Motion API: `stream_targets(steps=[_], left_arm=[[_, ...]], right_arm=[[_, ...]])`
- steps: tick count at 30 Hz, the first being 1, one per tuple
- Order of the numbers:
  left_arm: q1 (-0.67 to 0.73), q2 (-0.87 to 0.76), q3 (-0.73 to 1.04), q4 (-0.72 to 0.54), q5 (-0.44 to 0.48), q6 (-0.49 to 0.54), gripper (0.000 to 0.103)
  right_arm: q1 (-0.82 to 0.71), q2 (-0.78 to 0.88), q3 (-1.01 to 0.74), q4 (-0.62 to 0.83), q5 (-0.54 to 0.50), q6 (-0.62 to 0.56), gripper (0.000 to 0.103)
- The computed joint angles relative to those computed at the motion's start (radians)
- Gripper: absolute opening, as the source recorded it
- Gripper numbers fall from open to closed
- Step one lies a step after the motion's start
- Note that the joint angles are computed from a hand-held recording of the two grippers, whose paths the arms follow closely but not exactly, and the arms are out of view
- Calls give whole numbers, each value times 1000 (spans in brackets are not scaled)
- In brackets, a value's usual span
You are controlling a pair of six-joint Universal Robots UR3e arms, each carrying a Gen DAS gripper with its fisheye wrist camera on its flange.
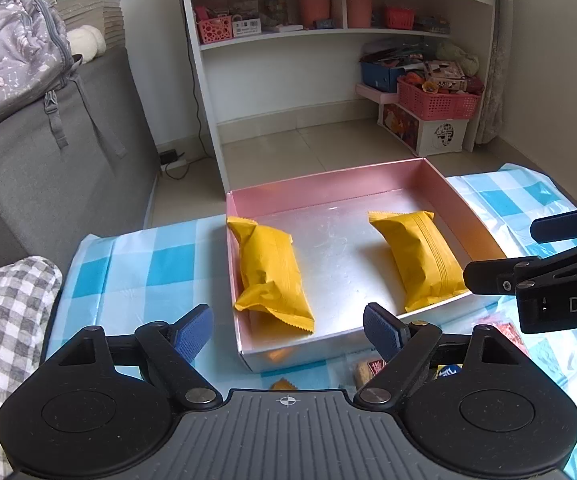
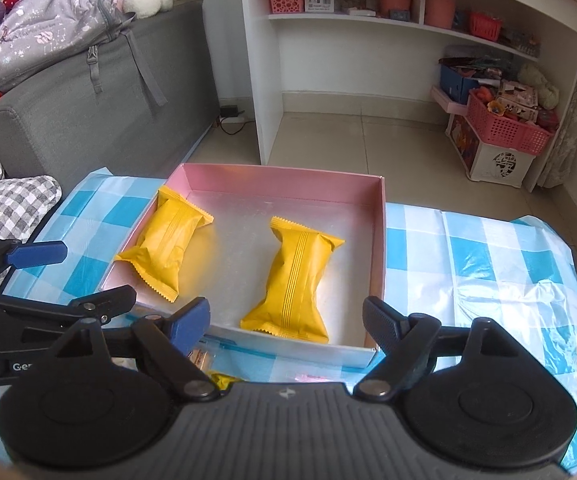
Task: Organize snacks
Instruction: 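Withdraw both tools from the box back toward the snack pile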
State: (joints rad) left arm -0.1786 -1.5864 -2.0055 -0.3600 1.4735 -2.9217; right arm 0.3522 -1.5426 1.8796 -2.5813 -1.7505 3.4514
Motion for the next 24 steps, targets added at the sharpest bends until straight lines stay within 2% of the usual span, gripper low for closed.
stream_targets(steps=[3, 12, 24], left_arm=[[15, 70, -47, -30, -6, 0, 89], [66, 305, -175, -171, -24, 26, 94], [253, 692, -367, -414, -150, 139, 95]], right_arm=[[16, -27, 5, 29, -12, 9, 87], [100, -128, 53, 104, -67, 69, 96], [227, -175, 104, 153, -138, 157, 101]])
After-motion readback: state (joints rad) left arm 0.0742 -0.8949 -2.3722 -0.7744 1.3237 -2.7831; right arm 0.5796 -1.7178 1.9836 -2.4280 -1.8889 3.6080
